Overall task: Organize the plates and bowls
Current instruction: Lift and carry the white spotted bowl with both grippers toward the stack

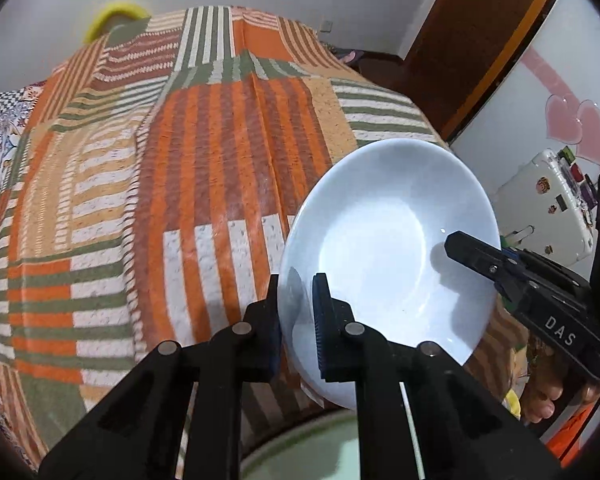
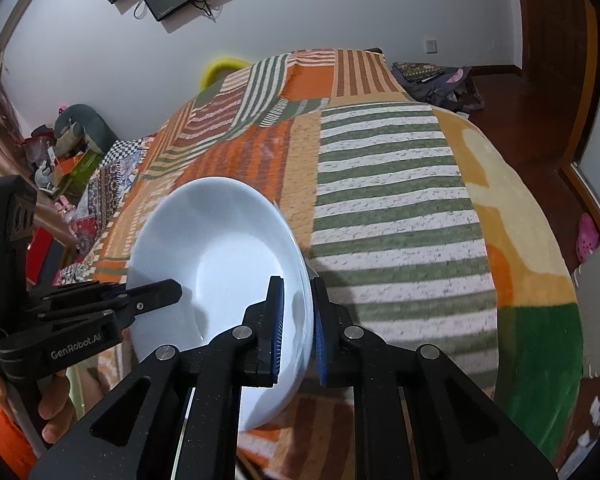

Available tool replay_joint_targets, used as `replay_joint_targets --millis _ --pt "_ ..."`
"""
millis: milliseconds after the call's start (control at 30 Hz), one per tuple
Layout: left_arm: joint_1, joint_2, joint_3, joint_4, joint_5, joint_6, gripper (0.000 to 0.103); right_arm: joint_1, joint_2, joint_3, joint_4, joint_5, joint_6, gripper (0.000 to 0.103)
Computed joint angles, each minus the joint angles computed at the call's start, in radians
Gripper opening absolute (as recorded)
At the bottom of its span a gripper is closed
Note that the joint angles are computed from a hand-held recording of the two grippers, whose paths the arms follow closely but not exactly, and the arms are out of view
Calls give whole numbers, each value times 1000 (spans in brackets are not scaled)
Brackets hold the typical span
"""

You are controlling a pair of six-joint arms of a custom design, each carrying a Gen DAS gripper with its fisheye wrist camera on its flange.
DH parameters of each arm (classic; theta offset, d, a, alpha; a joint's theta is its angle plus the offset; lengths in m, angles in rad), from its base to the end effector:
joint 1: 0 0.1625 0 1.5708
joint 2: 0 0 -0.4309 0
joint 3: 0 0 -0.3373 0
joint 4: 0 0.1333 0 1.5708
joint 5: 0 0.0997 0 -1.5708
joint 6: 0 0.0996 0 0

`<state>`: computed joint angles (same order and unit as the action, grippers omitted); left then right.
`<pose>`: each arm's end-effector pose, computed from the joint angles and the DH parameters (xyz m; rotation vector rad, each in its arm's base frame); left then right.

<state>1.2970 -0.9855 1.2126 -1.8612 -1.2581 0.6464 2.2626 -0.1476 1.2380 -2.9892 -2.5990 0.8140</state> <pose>-0.0239 -0.6915 0.3575 1.2408 2.5355 -0.0054 0.4791 -0.5031 -0.0898 -0.3597 -2.3131 1.1815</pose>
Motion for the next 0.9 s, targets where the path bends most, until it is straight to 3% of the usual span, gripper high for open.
replay_joint_targets --millis 467,900 --pt "23 -166 2 21 -106 33 13 89 81 -193 89 -50 -42 12" --pt "84 -237 -108 60 -160 76 13 135 254 -543 167 -30 -177 12"
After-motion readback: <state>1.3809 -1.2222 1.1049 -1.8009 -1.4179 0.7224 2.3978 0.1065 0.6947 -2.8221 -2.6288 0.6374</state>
